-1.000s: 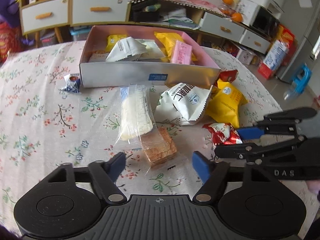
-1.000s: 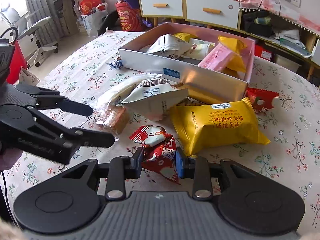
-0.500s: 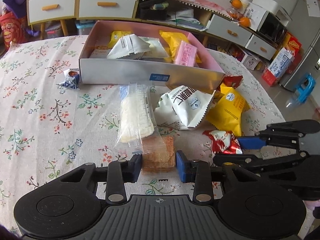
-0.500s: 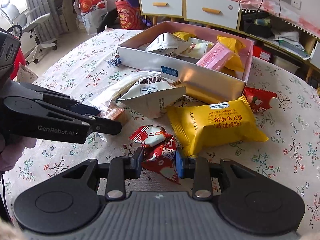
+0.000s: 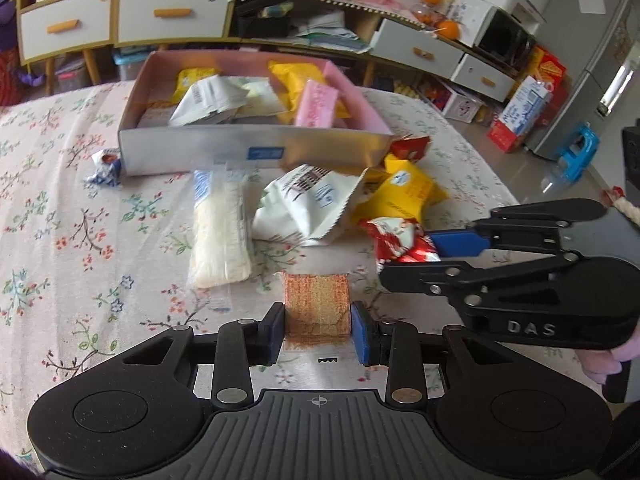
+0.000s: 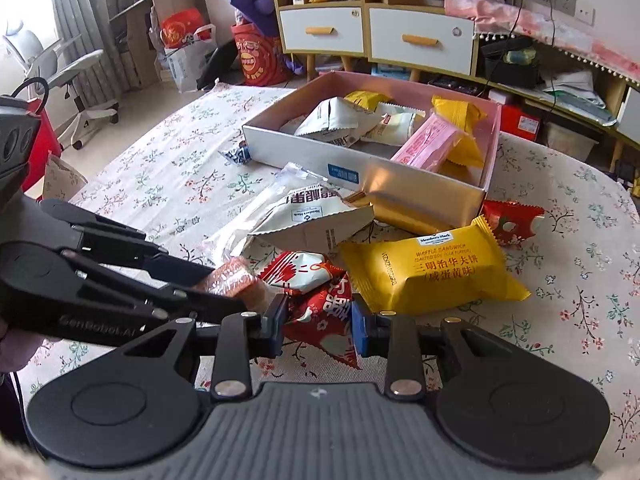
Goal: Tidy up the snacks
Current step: 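Carry the biscuit and red candy pack over the pink box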
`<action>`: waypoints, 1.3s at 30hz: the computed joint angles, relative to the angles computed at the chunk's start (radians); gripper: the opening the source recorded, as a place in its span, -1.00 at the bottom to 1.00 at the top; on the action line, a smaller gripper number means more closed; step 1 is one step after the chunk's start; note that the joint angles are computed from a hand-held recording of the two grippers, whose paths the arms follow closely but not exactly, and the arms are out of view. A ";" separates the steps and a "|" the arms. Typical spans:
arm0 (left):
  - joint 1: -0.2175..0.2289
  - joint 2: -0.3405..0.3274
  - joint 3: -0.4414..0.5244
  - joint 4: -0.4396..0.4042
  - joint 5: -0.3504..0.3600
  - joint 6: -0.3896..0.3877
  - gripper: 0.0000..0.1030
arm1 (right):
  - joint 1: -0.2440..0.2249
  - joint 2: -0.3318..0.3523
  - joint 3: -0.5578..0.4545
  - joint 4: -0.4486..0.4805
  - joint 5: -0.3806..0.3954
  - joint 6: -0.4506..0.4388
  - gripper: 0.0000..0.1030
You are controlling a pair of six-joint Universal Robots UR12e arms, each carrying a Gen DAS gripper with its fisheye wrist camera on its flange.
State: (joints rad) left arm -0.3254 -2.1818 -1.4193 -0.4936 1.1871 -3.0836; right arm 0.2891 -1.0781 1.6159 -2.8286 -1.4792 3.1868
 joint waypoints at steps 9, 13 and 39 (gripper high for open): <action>0.004 0.004 0.010 0.044 -0.014 -0.025 -0.38 | -0.008 0.005 -0.007 -0.071 0.005 0.090 -0.43; 0.007 -0.003 0.026 0.078 -0.014 -0.061 -0.38 | -0.014 0.011 -0.015 -0.117 0.009 0.137 -0.43; -0.003 -0.149 0.285 0.057 0.047 -0.178 -0.38 | -0.051 0.098 -0.116 -0.180 -0.071 0.538 -0.43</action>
State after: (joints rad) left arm -0.3281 -2.3313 -1.1347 -0.4368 1.2343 -3.2616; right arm 0.2384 -0.9804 1.4998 -3.0083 -1.5498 3.7250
